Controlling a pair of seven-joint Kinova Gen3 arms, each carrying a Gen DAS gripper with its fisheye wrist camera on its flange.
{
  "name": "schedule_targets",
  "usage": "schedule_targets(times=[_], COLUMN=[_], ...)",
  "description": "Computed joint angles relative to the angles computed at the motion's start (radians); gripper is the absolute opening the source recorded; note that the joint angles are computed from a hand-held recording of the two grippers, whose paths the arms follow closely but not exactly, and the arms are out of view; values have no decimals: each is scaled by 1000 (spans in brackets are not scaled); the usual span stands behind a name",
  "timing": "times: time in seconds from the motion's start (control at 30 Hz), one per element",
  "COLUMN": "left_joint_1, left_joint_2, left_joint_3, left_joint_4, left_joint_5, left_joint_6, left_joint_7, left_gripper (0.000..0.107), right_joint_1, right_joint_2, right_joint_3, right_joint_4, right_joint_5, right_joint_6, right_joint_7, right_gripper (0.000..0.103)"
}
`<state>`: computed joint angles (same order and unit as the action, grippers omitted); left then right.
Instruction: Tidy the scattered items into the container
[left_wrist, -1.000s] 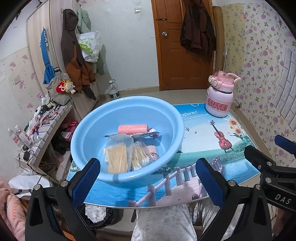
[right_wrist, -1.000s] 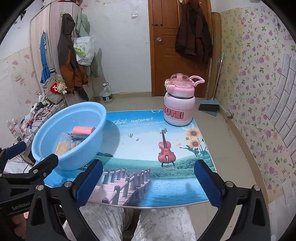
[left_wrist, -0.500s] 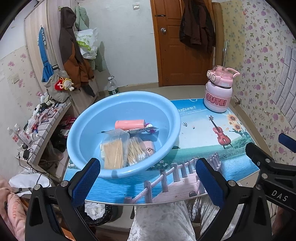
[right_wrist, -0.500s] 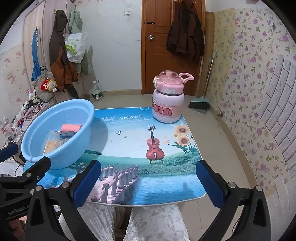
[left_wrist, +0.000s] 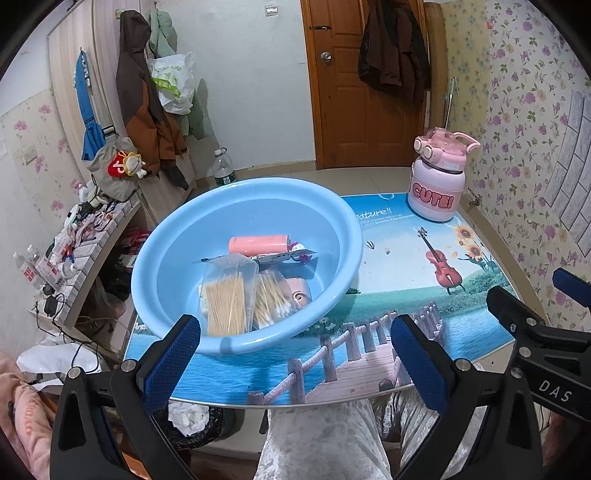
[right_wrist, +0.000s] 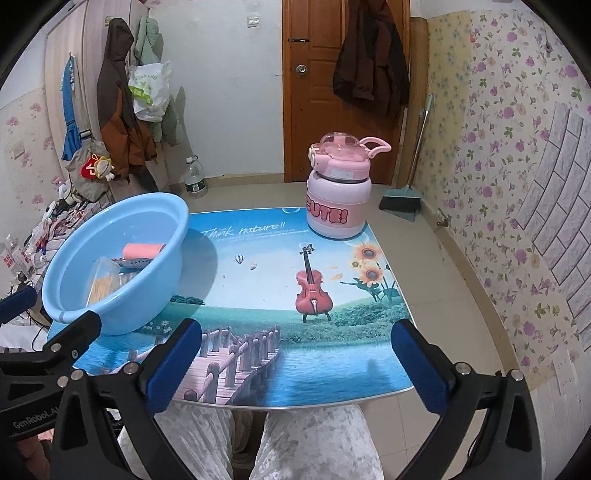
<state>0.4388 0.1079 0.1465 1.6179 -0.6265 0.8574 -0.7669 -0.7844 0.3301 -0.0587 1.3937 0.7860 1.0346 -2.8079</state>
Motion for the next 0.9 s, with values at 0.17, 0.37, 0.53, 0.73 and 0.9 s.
schedule_targets(times=[0.17, 0.37, 0.53, 0.73, 0.9], left_joint_1=[0, -2, -5, -5, -7], left_joint_2=[0, 1, 0, 2, 3], left_joint_3=[0, -2, -2, -2, -4], left_joint_4=[-1, -3, 0, -3, -2], left_joint_5=[1, 5, 7, 8, 11], left_joint_6=[-3, -5, -10, -9, -9], left_joint_7=[-5, -8, -10, -13, -18], left_gripper=[103, 103, 103, 103, 103], right_joint_1=[2, 3, 2, 3, 4], right_joint_2=[2, 2, 6, 7, 9], right_joint_3=[0, 0, 2, 2, 3], right_joint_4=[-5, -6, -9, -13, -13], right_joint_5=[-4, -6, -6, -11, -16], right_joint_6=[3, 2, 5, 5, 3], right_joint_7=[2, 6, 8, 13, 15], right_gripper=[103, 103, 103, 103, 103])
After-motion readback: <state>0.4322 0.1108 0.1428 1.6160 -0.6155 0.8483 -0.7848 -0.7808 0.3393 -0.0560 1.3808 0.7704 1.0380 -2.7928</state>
